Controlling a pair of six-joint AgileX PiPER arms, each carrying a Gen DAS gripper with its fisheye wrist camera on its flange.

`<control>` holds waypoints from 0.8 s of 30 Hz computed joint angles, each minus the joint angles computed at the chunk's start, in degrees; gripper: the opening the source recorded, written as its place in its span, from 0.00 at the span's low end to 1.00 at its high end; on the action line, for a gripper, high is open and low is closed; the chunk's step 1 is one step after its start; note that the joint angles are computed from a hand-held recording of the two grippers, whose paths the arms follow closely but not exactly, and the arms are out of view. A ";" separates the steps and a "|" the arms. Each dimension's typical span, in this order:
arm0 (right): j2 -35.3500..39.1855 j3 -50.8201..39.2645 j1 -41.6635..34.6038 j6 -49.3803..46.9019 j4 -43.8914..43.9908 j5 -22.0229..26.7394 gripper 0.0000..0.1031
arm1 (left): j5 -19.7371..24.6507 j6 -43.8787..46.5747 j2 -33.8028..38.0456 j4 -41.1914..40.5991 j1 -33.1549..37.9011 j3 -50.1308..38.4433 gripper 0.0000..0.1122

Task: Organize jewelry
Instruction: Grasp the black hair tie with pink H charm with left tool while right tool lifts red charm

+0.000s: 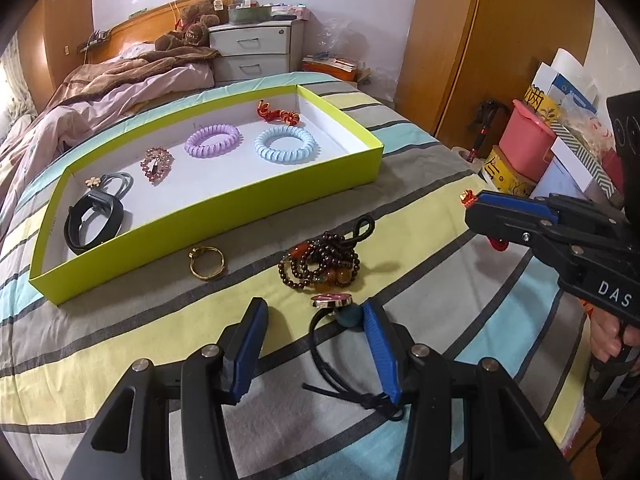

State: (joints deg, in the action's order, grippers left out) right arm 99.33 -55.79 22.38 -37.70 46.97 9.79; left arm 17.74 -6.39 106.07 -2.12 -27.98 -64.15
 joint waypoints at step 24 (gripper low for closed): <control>-0.51 1.23 0.43 1.64 -0.37 -1.18 0.19 | -3.11 7.80 -2.83 -9.66 1.16 3.88 0.12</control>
State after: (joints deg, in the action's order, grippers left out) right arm 98.82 -54.56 22.81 -36.06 46.60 8.61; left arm 14.63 1.41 103.24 -11.78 -26.82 -60.27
